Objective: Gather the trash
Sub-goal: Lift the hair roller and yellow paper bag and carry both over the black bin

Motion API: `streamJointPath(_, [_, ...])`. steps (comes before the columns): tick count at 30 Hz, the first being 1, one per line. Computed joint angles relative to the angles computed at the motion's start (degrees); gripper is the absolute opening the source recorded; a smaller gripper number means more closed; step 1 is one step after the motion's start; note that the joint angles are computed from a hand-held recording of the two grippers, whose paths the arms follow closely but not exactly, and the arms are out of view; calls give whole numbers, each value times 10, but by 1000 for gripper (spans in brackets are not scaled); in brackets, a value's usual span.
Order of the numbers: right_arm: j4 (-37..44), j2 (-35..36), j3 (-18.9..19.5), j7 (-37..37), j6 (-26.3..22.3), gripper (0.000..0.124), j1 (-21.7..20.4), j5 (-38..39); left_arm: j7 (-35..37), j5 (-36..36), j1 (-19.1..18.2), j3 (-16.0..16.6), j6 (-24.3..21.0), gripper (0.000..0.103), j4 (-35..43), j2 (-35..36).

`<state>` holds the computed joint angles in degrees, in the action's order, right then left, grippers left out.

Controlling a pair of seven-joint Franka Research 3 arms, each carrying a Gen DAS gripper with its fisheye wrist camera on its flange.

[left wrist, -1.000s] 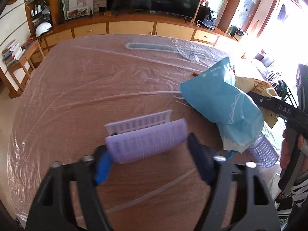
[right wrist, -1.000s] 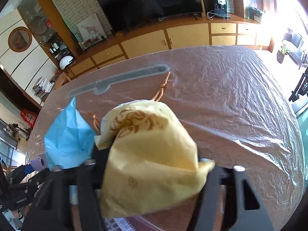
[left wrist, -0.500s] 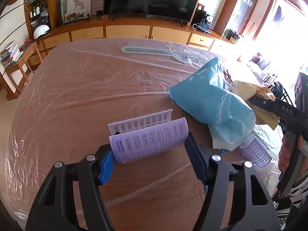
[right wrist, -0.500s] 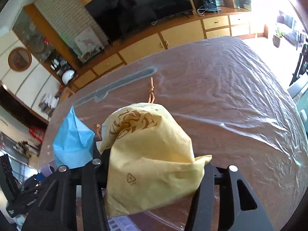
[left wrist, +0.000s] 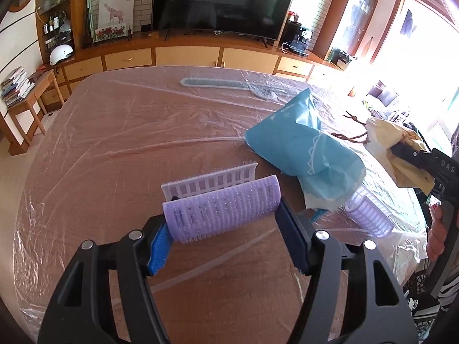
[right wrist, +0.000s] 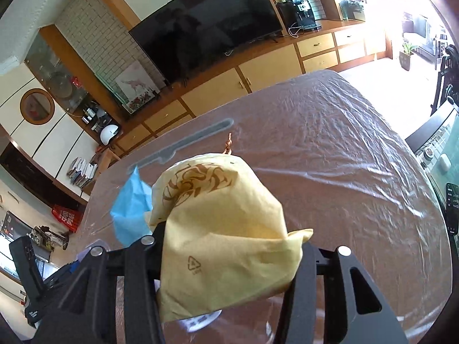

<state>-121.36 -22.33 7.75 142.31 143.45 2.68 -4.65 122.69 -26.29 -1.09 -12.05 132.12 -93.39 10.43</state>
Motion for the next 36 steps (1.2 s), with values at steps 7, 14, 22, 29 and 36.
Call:
streamJointPath(7, [-19, -30, 18, 25, -6, 45, 8, 5, 40, -32, 8, 3, -13, 67, -24, -24])
streamJointPath(14, [-29, -55, 43, 60, -20, 45, 11, -5, 85, -67, 8, 14, -31, 67, -51, -50])
streamJointPath(22, [-25, -61, 63, 93, -32, 45, 17, -23, 124, -95, 1, 28, -49, 67, -74, -74])
streamJointPath(29, [-24, -63, 72, 116, -40, 45, 31, -31, 142, -105, -3, 37, -55, 67, -91, -91])
streamJointPath(36, [-41, -76, 63, 99, -30, 45, 50, -18, 136, -107, -13, 46, -36, 67, -130, -122])
